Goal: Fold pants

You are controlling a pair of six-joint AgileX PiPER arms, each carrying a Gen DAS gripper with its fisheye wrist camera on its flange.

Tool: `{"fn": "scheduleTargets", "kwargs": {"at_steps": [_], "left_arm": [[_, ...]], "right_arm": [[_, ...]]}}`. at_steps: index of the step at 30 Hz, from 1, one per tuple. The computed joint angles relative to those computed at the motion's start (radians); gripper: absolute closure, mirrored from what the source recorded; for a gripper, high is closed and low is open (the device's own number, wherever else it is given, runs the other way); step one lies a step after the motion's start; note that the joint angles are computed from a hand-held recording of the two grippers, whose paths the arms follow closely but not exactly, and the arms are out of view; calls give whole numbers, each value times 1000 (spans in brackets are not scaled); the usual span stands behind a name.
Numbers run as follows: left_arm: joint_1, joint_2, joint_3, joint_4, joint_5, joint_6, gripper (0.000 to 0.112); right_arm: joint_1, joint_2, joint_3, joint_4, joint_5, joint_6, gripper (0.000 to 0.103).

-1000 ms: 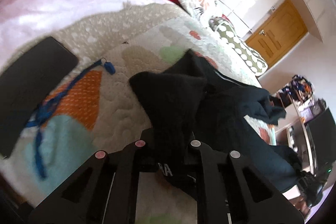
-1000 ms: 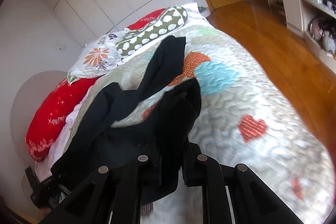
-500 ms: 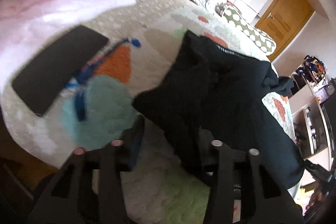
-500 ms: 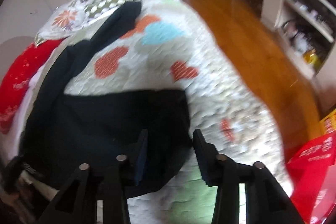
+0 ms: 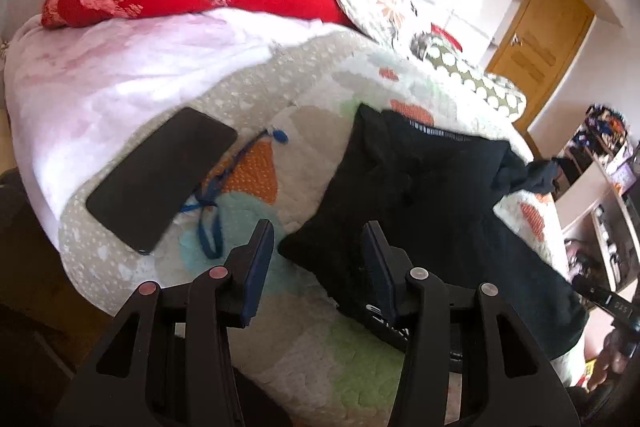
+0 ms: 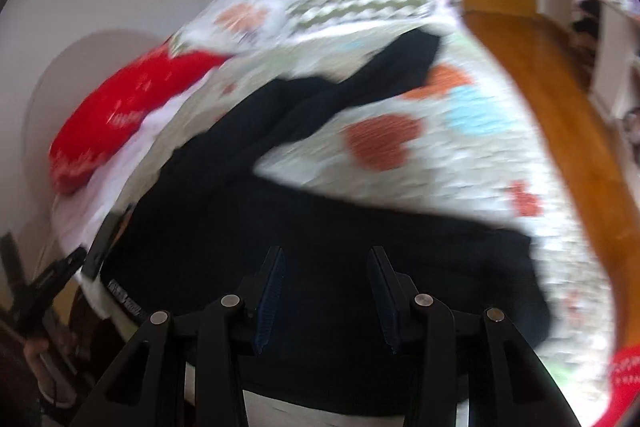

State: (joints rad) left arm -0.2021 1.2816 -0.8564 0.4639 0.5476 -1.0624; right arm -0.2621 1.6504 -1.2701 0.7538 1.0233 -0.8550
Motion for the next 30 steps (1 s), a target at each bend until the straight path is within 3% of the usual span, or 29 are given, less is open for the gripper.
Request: {"fn": "scheduleTargets", "kwargs": {"at_steps": [6,10,14,17,20,23,27,30], "left_arm": [[22,152,-25,-84,-9,64,66],[61,156,-26,-159,-31,156,62],[111,135,-62,-240,-8,267,62],[159,149,-121,-288,-9,354,44],[221,203,-219,-442,-19,551,39],[259,337,-389,-573,42,756,38],[294,580,-693,-700,200,960,38],[310,766,-944,-713,332,983,38]], "right_arm": [[161,70,30,-41,-48,26,62],[213,93,47,-68,-111,25,60],[178,119,-26,-32,-33,40,60],[169,166,-78,-7,-19,61,60],[177,203,-112,-21,-21,88,60],[180,231,-126,-13,-19,83,59],[172,239,-128,10,-9,48,56],[161,244,-127,22,-3,26,55]]}}
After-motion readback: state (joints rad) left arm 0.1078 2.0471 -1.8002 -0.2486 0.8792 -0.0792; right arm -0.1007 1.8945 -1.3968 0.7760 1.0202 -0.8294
